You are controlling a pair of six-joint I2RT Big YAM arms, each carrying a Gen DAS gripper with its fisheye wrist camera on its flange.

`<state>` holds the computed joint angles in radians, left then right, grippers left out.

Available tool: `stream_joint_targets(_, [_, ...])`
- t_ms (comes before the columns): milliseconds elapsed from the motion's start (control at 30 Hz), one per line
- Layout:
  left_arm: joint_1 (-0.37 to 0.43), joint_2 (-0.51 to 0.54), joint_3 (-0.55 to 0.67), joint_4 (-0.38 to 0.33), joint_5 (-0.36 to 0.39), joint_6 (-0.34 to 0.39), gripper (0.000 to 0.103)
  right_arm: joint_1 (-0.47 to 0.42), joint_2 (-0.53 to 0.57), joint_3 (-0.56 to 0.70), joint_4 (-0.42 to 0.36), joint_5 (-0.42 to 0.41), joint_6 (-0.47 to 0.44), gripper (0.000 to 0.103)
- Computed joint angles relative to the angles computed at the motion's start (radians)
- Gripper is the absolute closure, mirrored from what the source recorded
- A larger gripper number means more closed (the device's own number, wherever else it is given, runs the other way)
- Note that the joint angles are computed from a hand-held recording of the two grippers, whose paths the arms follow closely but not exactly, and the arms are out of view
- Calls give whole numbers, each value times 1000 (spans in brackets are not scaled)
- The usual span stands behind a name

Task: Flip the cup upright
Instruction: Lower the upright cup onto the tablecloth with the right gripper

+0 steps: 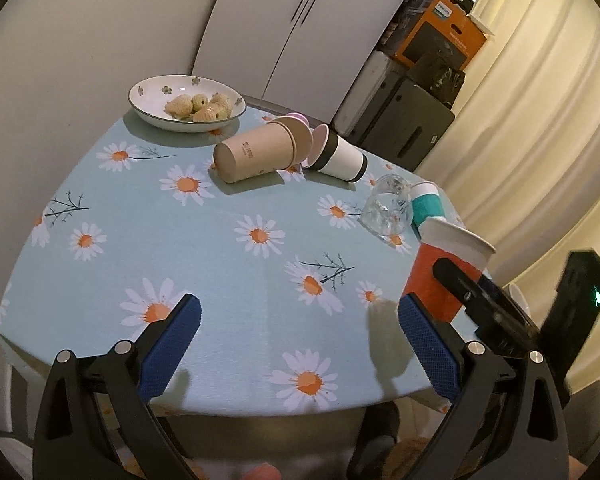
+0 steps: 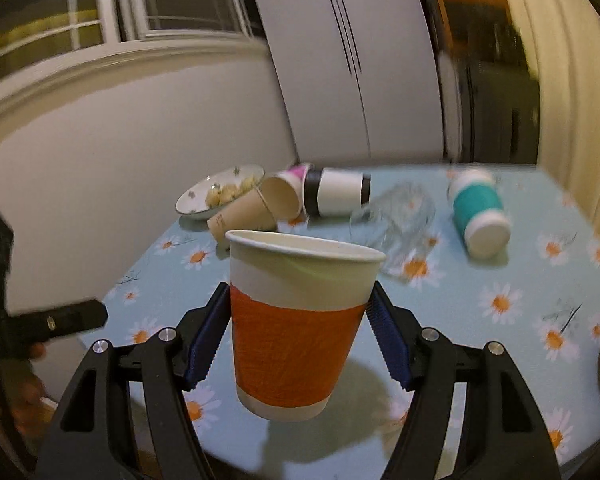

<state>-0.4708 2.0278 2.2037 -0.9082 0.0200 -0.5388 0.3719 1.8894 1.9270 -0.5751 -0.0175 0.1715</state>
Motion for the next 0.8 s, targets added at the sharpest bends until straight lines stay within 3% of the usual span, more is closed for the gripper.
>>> stream_joint_targets(100, [0,-2,-4,3,-1,1,7,34,-38,-102,130,104,-76,35])
stream_joint_targets(300, [7,-31,-53,44,-2,-19,7,59,-72,-203,244,231,-66,35])
stream_joint_targets(467, [13,-53,-90,76,-11,-40,7,60,-72,-239,300,335,-76,35])
stream_joint_targets(800, [10,-60,-107,99,-12,-36,7,57,-40,-239,328,382,-95,35])
